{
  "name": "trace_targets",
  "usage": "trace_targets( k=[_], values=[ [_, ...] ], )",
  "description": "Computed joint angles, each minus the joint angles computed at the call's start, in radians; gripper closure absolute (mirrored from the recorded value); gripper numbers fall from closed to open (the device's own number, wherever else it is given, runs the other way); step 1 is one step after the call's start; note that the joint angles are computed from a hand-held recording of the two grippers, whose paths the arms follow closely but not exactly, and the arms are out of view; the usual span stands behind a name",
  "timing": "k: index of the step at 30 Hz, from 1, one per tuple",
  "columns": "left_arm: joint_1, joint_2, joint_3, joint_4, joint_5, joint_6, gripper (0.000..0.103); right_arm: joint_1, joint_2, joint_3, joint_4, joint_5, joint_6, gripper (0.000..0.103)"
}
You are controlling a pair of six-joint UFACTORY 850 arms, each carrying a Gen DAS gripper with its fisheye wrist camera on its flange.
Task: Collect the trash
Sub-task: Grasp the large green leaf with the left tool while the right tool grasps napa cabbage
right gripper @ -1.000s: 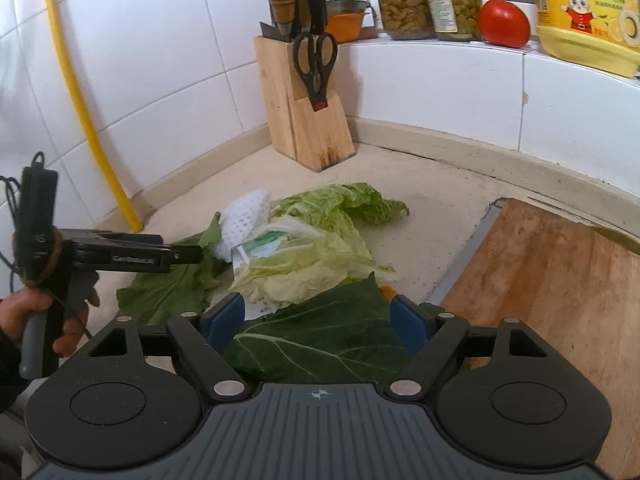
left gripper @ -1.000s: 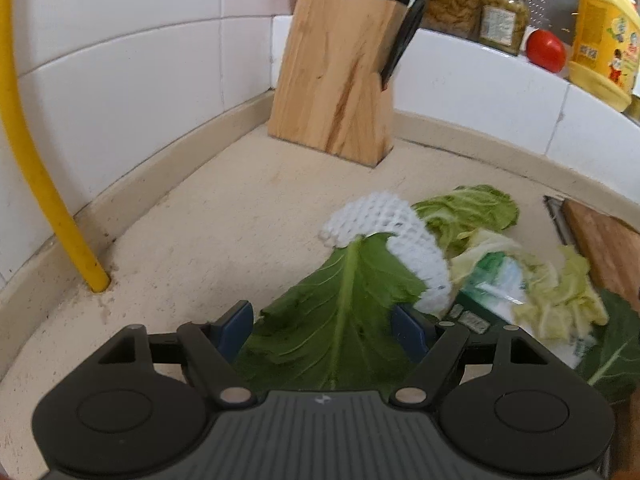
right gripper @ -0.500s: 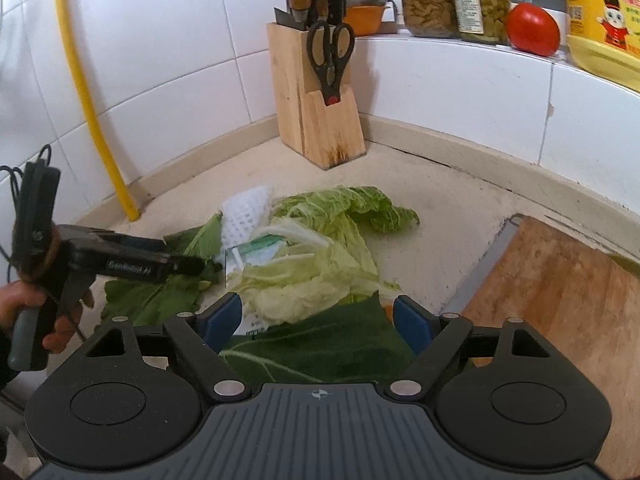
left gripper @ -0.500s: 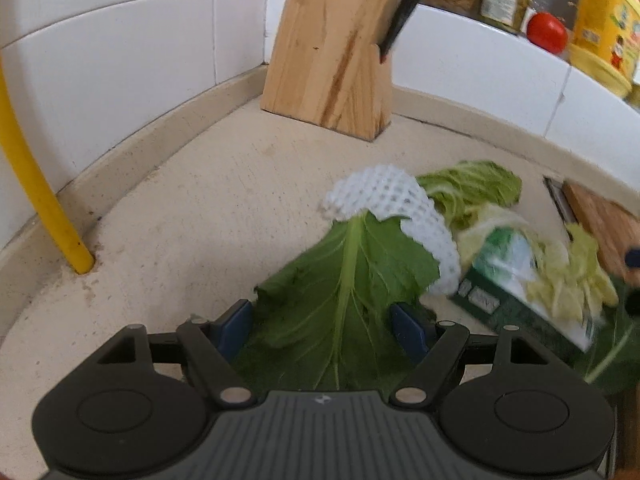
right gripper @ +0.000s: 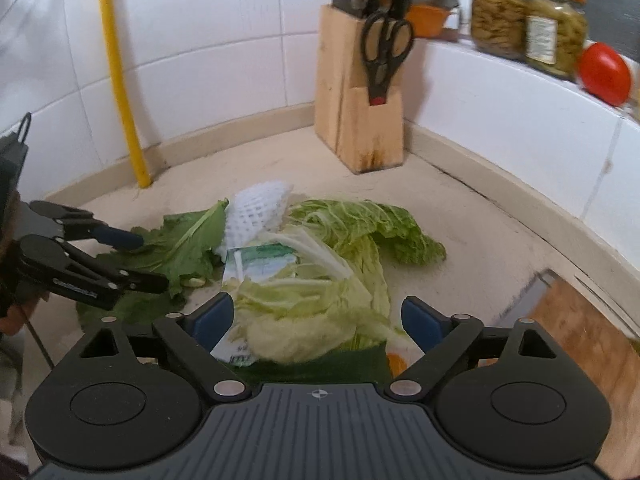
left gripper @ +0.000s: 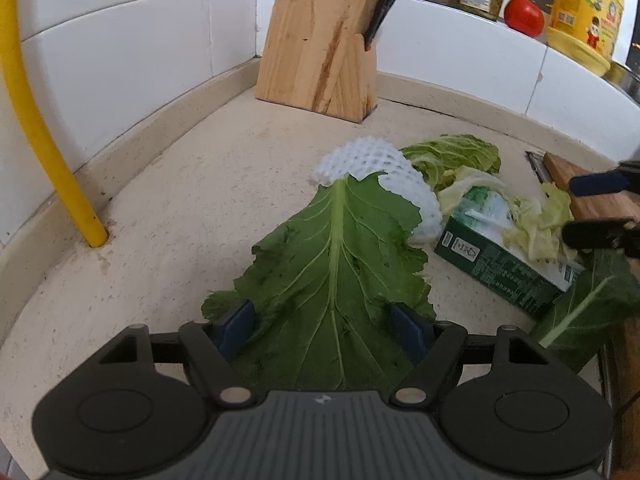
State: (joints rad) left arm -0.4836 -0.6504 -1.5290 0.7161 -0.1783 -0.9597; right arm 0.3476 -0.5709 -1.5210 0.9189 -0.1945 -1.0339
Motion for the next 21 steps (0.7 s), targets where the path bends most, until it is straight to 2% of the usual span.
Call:
trace_targets(
  k=[2,4,5,7,9,11,12,14,19,21],
  values=[
    [0.002,-0.002,-0.004,-0.011,0.002,0.002,0.034,-0.008,-0.041,-0.064,-0.153,-0.081,0.121,0.009],
    [0.000,-0.008,-0.013,0.015,-0.003,-0.024,0.034,-0.009,-0.057,-0.083,-0.176,-0.102,0.123,0.009],
    [-0.001,-0.012,-0.018,0.033,-0.008,-0.041,0.034,-0.009,-0.067,-0.098,-0.214,-0.120,0.157,0.017],
    [-0.002,-0.016,-0.024,0.025,-0.015,-0.033,0.034,-0.021,-0.079,-0.121,-0.168,-0.185,0.151,0.030],
    [0.000,-0.007,-0.012,-0.028,-0.009,0.021,0.034,-0.031,-0.078,-0.131,-0.139,-0.243,0.177,0.053],
    [0.001,0.009,0.010,-0.015,-0.006,0.005,0.034,-0.035,-0.064,-0.123,-0.149,-0.262,0.233,0.062],
    [0.001,0.021,0.024,-0.013,0.000,0.000,0.034,-0.040,-0.055,-0.117,-0.131,-0.281,0.245,0.073],
    [0.001,0.042,0.048,0.015,0.012,-0.035,0.034,-0.054,-0.041,-0.101,-0.055,-0.320,0.218,0.082],
    [0.004,0.095,0.095,0.171,0.068,-0.216,0.034,-0.082,0.022,-0.021,0.189,-0.376,0.108,0.086],
    [0.005,0.105,0.100,0.183,0.103,-0.237,0.034,-0.097,0.047,0.014,0.320,-0.397,0.037,0.086]
  ],
)
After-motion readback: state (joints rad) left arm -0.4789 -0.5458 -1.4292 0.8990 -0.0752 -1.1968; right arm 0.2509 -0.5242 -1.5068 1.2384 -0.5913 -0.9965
